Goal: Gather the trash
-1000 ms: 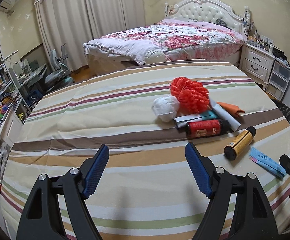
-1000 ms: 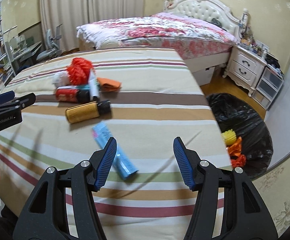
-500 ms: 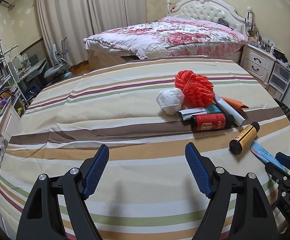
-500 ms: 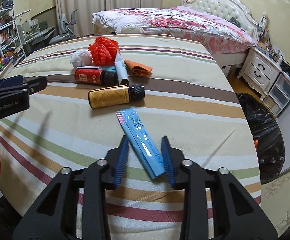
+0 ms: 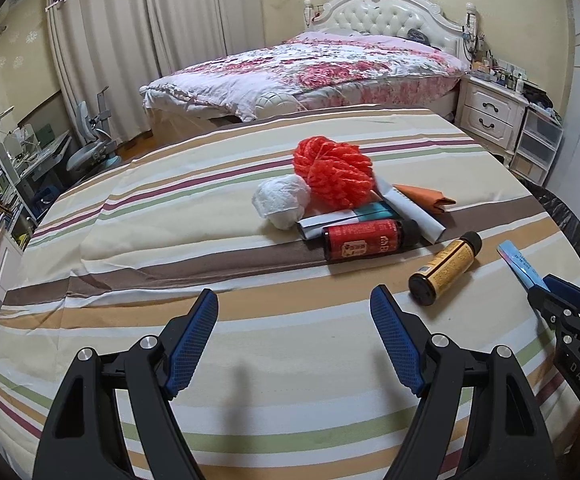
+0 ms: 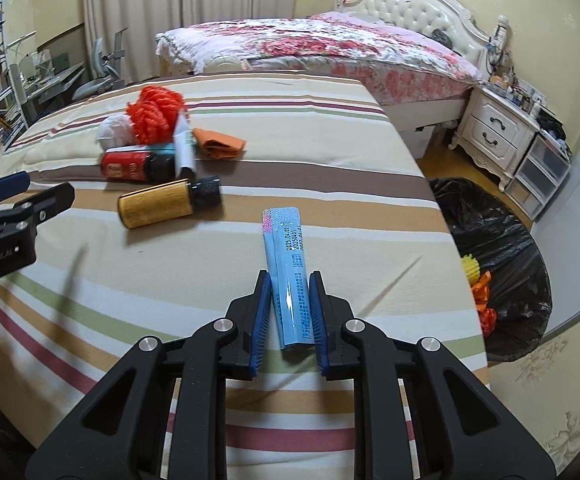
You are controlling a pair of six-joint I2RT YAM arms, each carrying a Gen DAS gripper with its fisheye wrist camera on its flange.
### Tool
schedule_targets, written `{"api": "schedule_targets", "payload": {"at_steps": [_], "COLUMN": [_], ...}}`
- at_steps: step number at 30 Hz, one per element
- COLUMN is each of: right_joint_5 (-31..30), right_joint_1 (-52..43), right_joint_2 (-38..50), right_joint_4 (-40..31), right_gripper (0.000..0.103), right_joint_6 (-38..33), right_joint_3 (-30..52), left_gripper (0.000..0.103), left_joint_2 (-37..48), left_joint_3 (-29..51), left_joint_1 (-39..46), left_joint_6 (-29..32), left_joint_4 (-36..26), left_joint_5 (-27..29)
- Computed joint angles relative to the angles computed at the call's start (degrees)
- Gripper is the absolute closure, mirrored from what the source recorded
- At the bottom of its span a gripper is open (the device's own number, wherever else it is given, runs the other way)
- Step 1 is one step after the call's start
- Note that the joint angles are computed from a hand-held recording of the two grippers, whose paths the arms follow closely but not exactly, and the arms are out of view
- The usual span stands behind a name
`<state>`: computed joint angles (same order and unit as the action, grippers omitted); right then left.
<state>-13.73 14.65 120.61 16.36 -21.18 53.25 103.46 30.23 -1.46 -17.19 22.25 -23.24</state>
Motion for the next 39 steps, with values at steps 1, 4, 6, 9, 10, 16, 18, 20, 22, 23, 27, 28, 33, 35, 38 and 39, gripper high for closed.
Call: {"api": "schedule_targets", "payload": {"at_steps": [1, 4, 6, 9, 10, 16, 18, 20, 22, 23, 27, 28, 33, 35, 38, 39], "right_joint_5": [-0.1, -0.2, -0.4, -1.0, -1.2, -2.5, -3.1, -3.5, -4.0, -4.0, -4.2, -4.2, -4.2, -4.2, -4.2, -4.2], "right_joint_1": [-0.4, -1.1, -1.5, -2.3, -2.4, -3.1, -3.5, -3.6, -3.9, -3.8, -3.9, -3.9, -3.9, -3.9, -3.9, -3.9], "right_joint_2": [0.3, 1.2, 1.8, 2.4, 2.6, 3.6, 3.8, 4.0, 4.1, 4.1, 4.3, 4.3, 4.3, 4.3, 4.3, 4.3], "right_joint_4": [-0.3, -0.9, -1.7, -2.9, -3.0, -4.0, -4.2, -4.4, -4.6, -4.6, -4.7, -4.7, -4.7, -4.7, -4.8, -4.7], "right_gripper": [0.084, 0.084, 0.084, 0.084, 0.084, 0.083, 0.083, 0.083, 0.083, 0.083, 0.083, 0.083, 0.083, 0.083, 0.083, 0.083], "right_joint_6": [0.1, 0.6, 1.0, 1.2, 1.3, 1.4, 1.4, 1.7, 1.7, 1.8, 1.8, 1.8, 1.8, 1.8, 1.7, 1.7], "right_joint_3": [0.6, 2.3, 3.5, 5.0, 5.4, 7.0, 7.3, 7.7, 7.9, 7.9, 8.1, 8.1, 8.1, 8.1, 8.1, 8.1], "left_gripper": [0.027, 0.027, 0.027, 0.027, 0.027, 0.027, 0.027, 0.027, 0.033, 0.039, 0.058, 0.065, 0.074, 0.076, 0.076, 0.076], "left_joint_2": [0.2, 1.7, 3.0, 5.0, 5.6, 9.7, 10.9, 11.9, 12.5, 12.7, 13.4, 13.3, 12.0, 10.8, 9.3, 8.7], "left_joint_3": [0.4, 2.6, 4.4, 7.0, 7.9, 13.1, 14.5, 15.5, 15.8, 15.8, 16.0, 15.7, 13.4, 11.8, 9.2, 8.3], "left_joint_1": [-0.4, -2.1, -3.1, -4.6, -5.0, -6.5, -6.6, -6.5, -6.5, -6.5, -6.4, -6.3, -6.3, -6.2, -6.3, -6.3], "left_joint_6": [0.1, 0.3, 0.5, 0.7, 0.8, 1.5, 1.8, 2.3, 2.7, 2.8, 3.1, 3.1, 2.7, 2.3, 1.6, 1.3], "left_joint_4": [-0.2, -0.9, -1.5, -2.5, -2.8, -4.8, -5.3, -5.5, -5.0, -4.9, -5.1, -4.7, -3.4, -2.9, -2.1, -1.8], "left_joint_5": [0.1, 0.1, 0.0, 0.1, 0.3, 0.9, 1.3, 2.0, 2.9, 3.5, 5.9, 6.3, 8.2, 9.1, 9.3, 9.2]}}
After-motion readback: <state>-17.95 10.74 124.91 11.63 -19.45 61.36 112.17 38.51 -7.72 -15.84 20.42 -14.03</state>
